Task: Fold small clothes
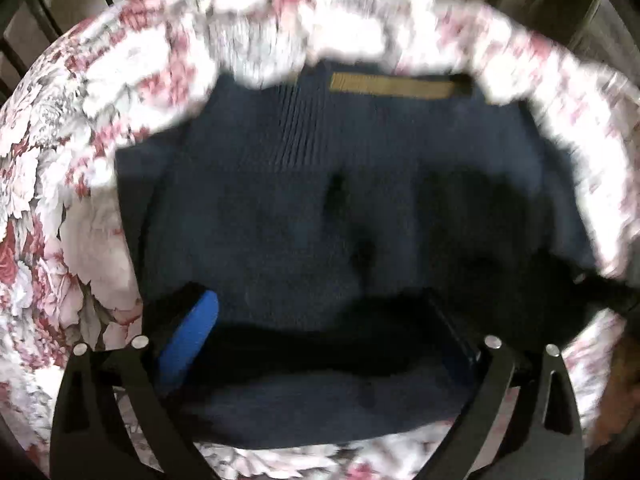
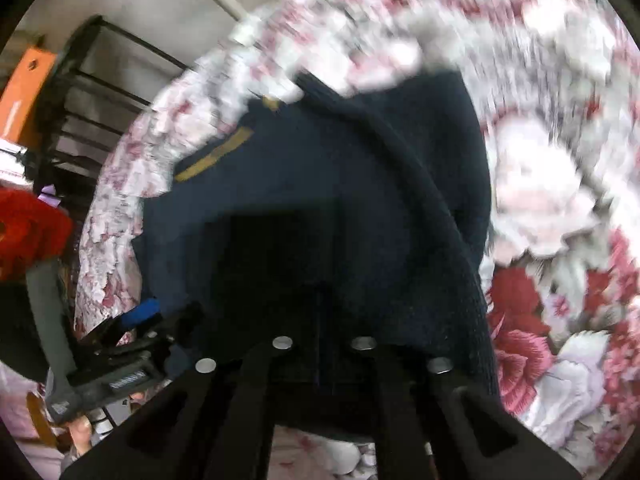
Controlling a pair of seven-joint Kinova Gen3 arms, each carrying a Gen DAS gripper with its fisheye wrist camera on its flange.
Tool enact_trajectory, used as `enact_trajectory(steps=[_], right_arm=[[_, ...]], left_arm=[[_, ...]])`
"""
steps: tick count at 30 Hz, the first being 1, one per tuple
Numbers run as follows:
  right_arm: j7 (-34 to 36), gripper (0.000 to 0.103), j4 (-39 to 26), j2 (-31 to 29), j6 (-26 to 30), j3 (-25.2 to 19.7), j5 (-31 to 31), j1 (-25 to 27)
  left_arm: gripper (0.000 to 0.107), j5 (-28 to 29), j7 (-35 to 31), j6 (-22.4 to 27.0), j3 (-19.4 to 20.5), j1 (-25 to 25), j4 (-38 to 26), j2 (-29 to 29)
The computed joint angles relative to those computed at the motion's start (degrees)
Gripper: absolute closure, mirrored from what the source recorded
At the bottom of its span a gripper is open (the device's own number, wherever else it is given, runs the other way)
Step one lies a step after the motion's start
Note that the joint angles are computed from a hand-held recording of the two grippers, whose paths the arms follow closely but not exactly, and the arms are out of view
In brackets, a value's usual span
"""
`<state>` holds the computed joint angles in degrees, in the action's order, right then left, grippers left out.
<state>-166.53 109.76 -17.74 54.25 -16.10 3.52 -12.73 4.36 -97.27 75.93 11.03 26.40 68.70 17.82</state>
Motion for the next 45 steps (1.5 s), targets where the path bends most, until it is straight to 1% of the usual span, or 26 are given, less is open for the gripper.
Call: enact_trajectory(steps=[1, 3, 5, 7, 9, 10, 12, 15, 16, 18, 20, 21, 22, 24, 26, 29, 31, 33, 35, 36, 37, 39, 41, 42, 44, 45], right_arm=[[1.0, 0.097, -1.0, 0.3, -0.1, -1.3, 1.1, -0.1], [2.7, 0.097, -1.9, 1.5, -1.0, -1.0, 0.5, -1.2], [6.0, 0.097, -1.8, 4.3, -3.1, 2.7, -2.8, -5.4], [8.3, 0.102, -2.0, 7.0, -2.4, 4.4, -4.0, -7.5], [7.2, 0.102, -1.7, 5.9, -3.6, 3.8, -2.9, -5.5], [5.2, 0.097, -1.1, 3.7, -5.5, 2.7, -1.3, -2.8], [4.1, 0.097, -1.3, 1.5, -6.9, 0.0, 2.7, 2.4], [4.3, 0.097, -1.0, 2.1, -5.4, 0.5, 5.4, 6.2], [3.0, 0.103, 1.0, 1.5, -5.5, 1.8, 4.4, 6.5], [-0.2, 0.103, 4.2, 0.7, -6.7, 5.4, 1.5, 4.6], [-0.6, 0.102, 3.6, -0.3, -5.9, 4.8, 2.3, 4.8], [-0.2, 0.097, 1.7, -0.7, -4.1, 2.9, 4.1, 5.6], [0.2, 0.097, 0.3, -1.3, -3.1, 1.4, 5.5, 6.3], [1.5, 0.097, -1.0, -1.8, -2.8, 1.3, 5.4, 5.1], [2.3, 0.097, -1.8, -1.3, -1.1, 0.7, 4.5, 4.4], [4.0, 0.096, -1.5, -0.2, 2.0, 1.7, 0.7, 2.4], [5.3, 0.100, 0.0, 0.8, 2.9, 2.3, -2.4, 0.9], [7.0, 0.103, 1.7, 0.0, 1.3, 3.1, -3.1, 0.0], [5.7, 0.096, 2.5, -3.1, 0.4, 3.6, -3.5, 1.0], [4.7, 0.090, 2.2, -5.6, 0.7, 2.4, -2.4, 3.1], [3.7, 0.073, 1.9, -7.6, 1.8, 1.5, -0.5, 4.1], [3.2, 0.055, 0.6, -9.4, 5.4, -0.7, 1.9, 7.7], [2.3, 0.055, 1.1, -10.2, 6.7, -0.4, 2.3, 8.7], [1.9, 0.055, 1.6, -10.1, 6.3, 0.3, 2.0, 8.3], [2.3, 0.054, 3.3, -11.0, 5.2, 0.9, 0.7, 9.0], [2.5, 0.055, 4.1, -11.4, 4.5, 1.3, 0.3, 9.2]], left_arm=[[0.011, 1.4, -1.1, -0.7, 0.3, -0.9, 0.3, -0.6], [0.011, 1.4, -2.2, -1.9, -0.9, 0.6, 0.5, -1.0], [0.011, -2.3, -1.7, -1.4, -4.7, 5.5, 0.5, 0.1], [0.008, -4.5, 1.5, 0.7, -6.7, 7.5, -1.2, 3.3], [0.010, -3.1, 3.4, 1.0, -5.4, 5.2, -3.1, 3.7], [0.011, -1.8, 3.1, -0.2, -3.4, 2.7, -3.6, 3.1], [0.011, -2.0, 2.9, -2.8, -1.0, 0.1, -4.8, 2.2], [0.011, -7.0, 8.3, 0.3, -3.3, 1.8, -11.0, 6.5], [0.010, -7.3, 10.1, 2.6, -4.0, 1.7, -12.6, 8.5], [0.008, -5.1, 13.4, 7.3, -3.3, -1.5, -14.6, 12.5], [0.009, -3.6, 14.0, 9.5, -3.3, -2.4, -16.8, 13.5], [0.011, -4.3, 13.6, 9.1, -4.3, -1.3, -16.9, 12.7], [0.011, -4.9, 13.1, 7.9, -5.0, 0.0, -16.7, 11.2], [0.011, -3.3, 11.1, 4.5, -3.9, -0.5, -14.8, 8.2], [0.011, -1.5, 9.0, 3.2, -1.4, -2.0, -13.9, 6.6], [0.011, -5.3, 8.9, 4.1, -2.4, 3.3, -12.5, 6.8], [0.008, -9.6, 8.4, 6.7, -5.5, 8.6, -11.5, 8.9], [0.008, -11.4, 7.6, 6.2, -10.0, 13.4, -11.2, 8.8], [0.010, -9.4, 8.0, 6.9, -11.9, 14.7, -13.2, 8.7], [0.010, -7.1, 7.3, 6.7, -11.2, 13.8, -14.9, 8.6], [0.010, -5.0, 6.4, 6.1, -9.7, 12.4, -15.6, 7.8], [0.010, -3.4, 6.0, 4.7, -8.1, 11.9, -15.2, 6.6], [0.010, -4.4, 6.8, 4.2, -4.8, 12.1, -15.5, 6.5], [0.010, -4.0, 6.7, 3.7, -4.5, 12.9, -14.5, 6.3], [0.010, -3.4, 6.5, 3.0, -5.1, 15.2, -9.8, 3.6], [0.010, -2.4, 5.5, 2.0, -6.7, 17.2, -8.1, 3.0]])
